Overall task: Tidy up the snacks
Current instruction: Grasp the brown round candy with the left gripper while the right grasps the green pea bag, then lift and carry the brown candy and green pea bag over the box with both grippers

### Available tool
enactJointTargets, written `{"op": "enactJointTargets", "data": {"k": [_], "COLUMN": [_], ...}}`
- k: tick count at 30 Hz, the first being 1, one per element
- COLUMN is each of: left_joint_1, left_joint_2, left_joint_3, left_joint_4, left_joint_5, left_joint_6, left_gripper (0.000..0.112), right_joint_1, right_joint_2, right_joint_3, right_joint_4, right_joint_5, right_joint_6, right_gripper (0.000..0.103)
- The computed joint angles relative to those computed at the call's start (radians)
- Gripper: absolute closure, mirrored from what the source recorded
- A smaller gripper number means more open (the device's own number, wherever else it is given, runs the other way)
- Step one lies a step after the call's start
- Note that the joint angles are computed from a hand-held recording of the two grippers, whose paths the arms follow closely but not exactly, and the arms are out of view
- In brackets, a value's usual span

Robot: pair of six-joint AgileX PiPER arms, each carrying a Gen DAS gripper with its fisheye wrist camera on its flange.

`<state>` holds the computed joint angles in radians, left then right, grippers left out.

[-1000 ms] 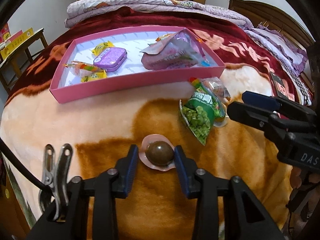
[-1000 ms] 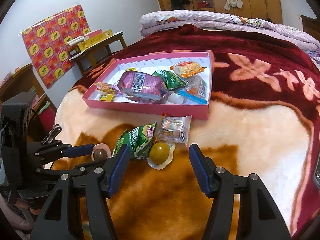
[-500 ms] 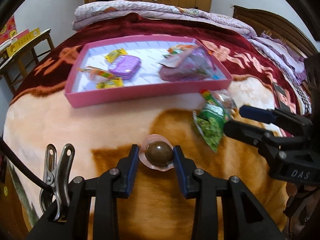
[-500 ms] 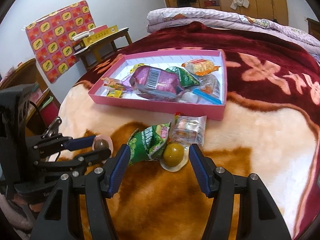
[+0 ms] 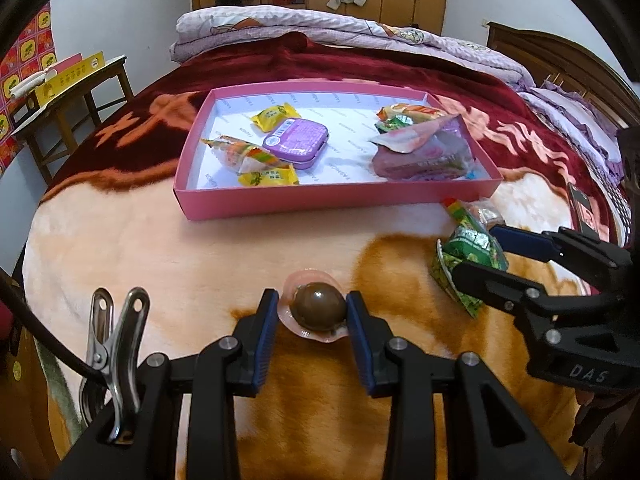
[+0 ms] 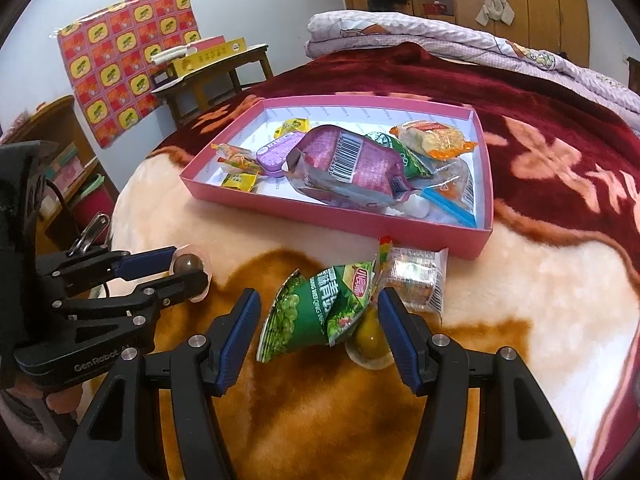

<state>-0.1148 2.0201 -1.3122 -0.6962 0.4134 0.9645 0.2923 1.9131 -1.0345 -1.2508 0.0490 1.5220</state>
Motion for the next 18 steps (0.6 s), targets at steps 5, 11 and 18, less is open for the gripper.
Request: {"op": "enactJointTargets", "data": {"k": [5, 11, 18], "left_joint_1": [0.001, 0.001, 0.001], "left_joint_2": [0.003, 0.004, 0.004], "left_joint_3": [-0.006, -0.007, -0.007], "left_joint_4": [-0.001, 0.001, 0.002], "left_joint_5": [0.003, 0.004, 0.004], "left_joint_6": [-0.004, -0.005, -0.007], "left_gripper": [0.076, 0.076, 0.076], "right_joint_1": [0.019, 0.043, 0.028], "right_joint_2": [0.025, 0.036, 0.020], "right_joint_3": [-0.031, -0.033, -0.003], "right_joint_4": [0.104, -0.106, -0.322], "right_joint_5": [0.039, 0.084, 0.061], "right_joint_6": [-0.124, 0.071, 0.301], "right_gripper": [0.041, 0.045, 0.052]}}
